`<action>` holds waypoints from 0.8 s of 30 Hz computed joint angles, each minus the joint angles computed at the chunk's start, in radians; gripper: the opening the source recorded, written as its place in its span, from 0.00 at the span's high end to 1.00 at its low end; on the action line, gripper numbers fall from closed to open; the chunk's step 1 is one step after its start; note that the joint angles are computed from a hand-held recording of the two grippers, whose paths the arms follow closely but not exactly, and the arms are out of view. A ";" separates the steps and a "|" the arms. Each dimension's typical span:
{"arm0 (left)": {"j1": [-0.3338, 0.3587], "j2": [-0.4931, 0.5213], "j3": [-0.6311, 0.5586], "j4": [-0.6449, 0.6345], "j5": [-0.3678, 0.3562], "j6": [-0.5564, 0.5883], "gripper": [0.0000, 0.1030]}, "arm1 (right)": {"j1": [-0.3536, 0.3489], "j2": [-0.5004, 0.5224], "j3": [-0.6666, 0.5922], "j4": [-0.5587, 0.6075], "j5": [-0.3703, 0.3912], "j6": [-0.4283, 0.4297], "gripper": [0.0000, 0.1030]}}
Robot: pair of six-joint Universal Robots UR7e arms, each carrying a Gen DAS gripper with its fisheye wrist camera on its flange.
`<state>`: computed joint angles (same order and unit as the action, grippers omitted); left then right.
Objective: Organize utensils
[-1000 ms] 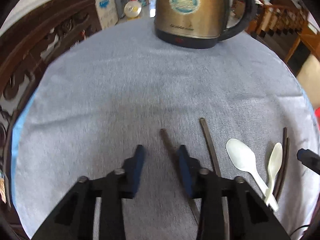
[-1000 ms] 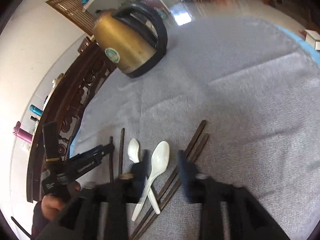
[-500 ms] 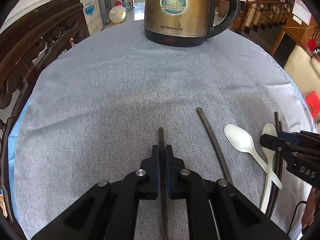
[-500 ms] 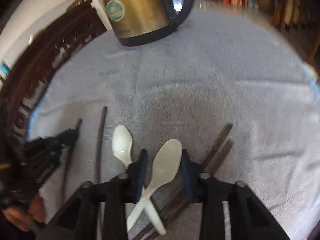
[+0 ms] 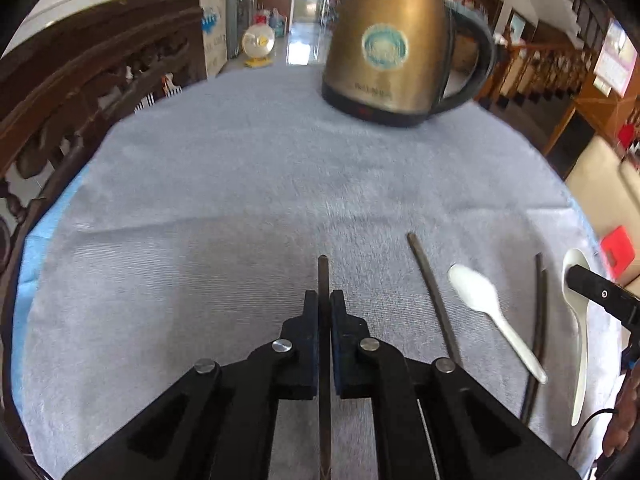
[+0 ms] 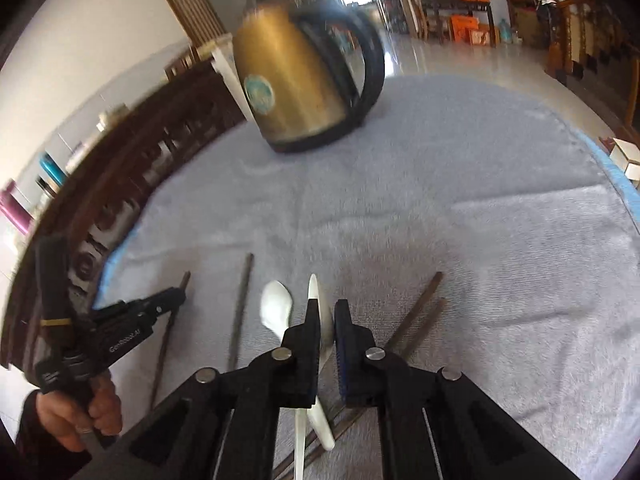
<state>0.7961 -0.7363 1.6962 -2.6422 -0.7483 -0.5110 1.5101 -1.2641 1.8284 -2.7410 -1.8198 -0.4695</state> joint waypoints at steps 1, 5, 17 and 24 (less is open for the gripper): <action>-0.006 -0.013 0.017 -0.018 0.002 0.001 0.95 | -0.003 -0.022 0.018 -0.019 0.019 0.000 0.93; -0.056 -0.088 0.111 -0.103 0.033 -0.014 0.95 | -0.017 -0.118 0.096 -0.078 0.117 -0.003 0.93; -0.318 -0.280 0.380 -0.289 0.225 -0.122 0.95 | 0.001 -0.390 0.310 -0.191 0.281 0.015 0.93; -0.449 -0.357 0.459 -0.305 0.294 -0.203 0.95 | 0.042 -0.475 0.440 -0.312 0.287 -0.025 0.93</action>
